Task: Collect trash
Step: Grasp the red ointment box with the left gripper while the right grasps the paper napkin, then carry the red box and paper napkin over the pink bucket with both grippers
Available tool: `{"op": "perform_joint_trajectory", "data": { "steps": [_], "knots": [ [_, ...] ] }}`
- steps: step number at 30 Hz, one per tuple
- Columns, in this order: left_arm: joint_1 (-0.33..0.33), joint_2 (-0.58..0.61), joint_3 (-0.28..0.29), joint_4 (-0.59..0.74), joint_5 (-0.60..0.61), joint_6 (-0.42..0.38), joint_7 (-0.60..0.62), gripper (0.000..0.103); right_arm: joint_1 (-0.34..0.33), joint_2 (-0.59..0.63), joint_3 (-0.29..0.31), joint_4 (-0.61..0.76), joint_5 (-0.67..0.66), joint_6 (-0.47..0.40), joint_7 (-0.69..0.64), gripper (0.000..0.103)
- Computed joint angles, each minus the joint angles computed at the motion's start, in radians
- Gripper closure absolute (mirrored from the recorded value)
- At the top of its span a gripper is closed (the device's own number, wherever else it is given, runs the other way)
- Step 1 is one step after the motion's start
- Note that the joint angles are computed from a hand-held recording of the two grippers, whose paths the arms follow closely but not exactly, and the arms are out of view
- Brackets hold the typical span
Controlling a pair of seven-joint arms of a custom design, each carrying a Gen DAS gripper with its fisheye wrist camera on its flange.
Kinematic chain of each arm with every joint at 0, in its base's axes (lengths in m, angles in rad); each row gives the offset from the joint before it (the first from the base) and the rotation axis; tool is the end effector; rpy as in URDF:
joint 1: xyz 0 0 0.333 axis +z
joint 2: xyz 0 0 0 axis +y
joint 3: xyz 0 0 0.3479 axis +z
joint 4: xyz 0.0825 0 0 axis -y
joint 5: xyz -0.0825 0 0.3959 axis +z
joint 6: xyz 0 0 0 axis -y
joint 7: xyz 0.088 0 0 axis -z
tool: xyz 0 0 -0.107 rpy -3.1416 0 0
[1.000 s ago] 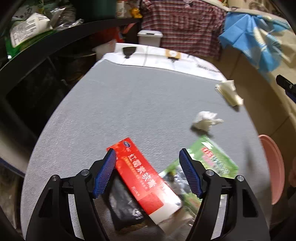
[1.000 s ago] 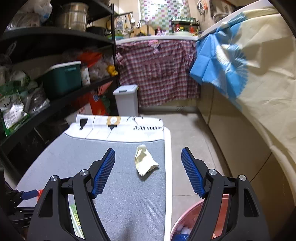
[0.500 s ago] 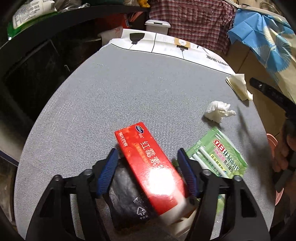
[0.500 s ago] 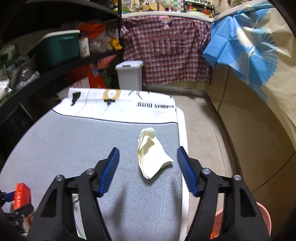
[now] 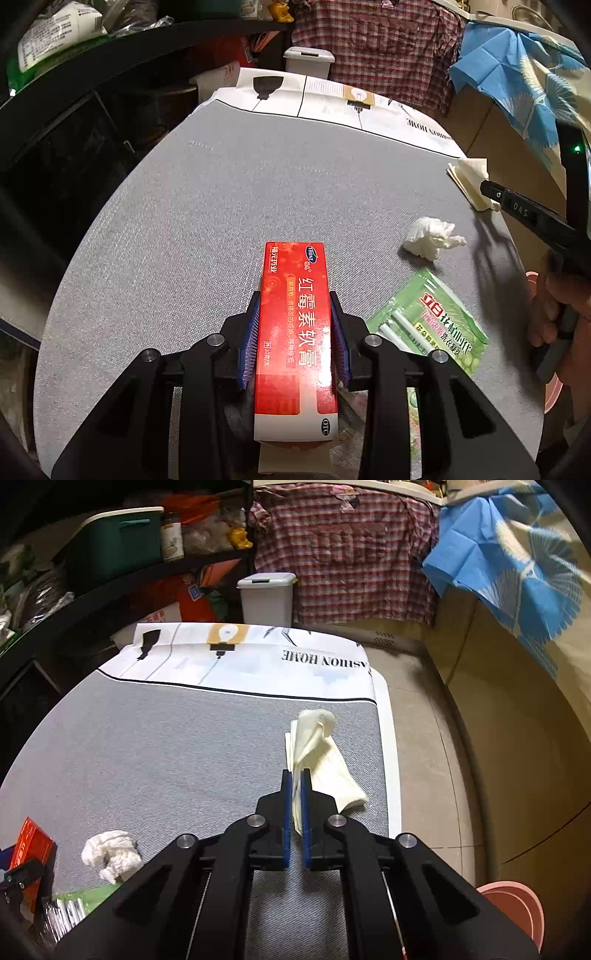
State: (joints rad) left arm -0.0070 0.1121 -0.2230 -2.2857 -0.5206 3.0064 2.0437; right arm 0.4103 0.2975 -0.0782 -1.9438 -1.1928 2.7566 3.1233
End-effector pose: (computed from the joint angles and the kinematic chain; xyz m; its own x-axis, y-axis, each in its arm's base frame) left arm 0.5693 -0.0939 0.3907 -0.2294 -0.9677 0.1045 -0.8016 0.1269 -0.5842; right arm 0.6057 0.2533 0.3895 -0.1826 -0.9832 -0.0019 -0.6642 0.1247 -0.7371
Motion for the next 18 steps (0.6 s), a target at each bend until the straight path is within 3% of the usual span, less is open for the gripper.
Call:
{"op": "perform_joint_trajectory", "data": {
  "steps": [10,18],
  "knots": [
    [0.011,-0.021,-0.017,0.002,-0.108,0.02,0.106,0.069,0.009,-0.048,0.025,-0.026,-0.076,0.006,0.033,0.102],
    [-0.007,-0.059,-0.011,0.001,-0.267,0.034,0.253,0.069,0.001,-0.154,0.072,-0.097,-0.168,-0.02,0.112,0.102]
  ]
}}
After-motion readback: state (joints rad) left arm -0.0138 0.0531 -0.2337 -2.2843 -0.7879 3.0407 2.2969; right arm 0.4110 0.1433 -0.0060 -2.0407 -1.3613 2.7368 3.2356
